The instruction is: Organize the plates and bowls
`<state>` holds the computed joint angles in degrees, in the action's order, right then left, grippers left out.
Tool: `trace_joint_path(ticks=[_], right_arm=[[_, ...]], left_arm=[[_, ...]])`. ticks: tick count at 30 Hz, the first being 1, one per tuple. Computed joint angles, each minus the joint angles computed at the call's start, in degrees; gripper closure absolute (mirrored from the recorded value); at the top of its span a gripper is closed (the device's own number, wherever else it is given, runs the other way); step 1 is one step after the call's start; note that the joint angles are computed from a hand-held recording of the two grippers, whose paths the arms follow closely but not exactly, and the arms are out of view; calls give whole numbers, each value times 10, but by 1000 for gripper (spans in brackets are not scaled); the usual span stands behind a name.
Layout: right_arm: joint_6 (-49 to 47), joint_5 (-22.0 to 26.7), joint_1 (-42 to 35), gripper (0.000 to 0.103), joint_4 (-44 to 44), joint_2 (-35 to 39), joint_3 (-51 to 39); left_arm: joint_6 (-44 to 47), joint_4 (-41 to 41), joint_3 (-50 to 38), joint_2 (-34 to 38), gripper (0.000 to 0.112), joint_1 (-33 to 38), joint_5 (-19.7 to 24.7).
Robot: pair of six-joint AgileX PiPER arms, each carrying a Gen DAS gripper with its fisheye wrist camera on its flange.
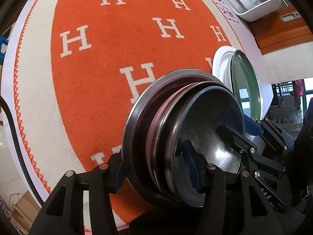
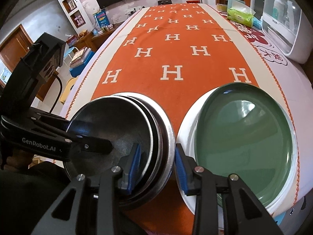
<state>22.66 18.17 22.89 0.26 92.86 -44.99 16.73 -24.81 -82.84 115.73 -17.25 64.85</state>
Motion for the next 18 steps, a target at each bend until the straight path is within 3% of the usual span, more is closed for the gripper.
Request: trace_joint_path(ticks=[18], right_arm=[[-119, 60, -19, 74, 72, -59, -7]], left_arm=[[-110, 66, -15, -39, 63, -43, 33]])
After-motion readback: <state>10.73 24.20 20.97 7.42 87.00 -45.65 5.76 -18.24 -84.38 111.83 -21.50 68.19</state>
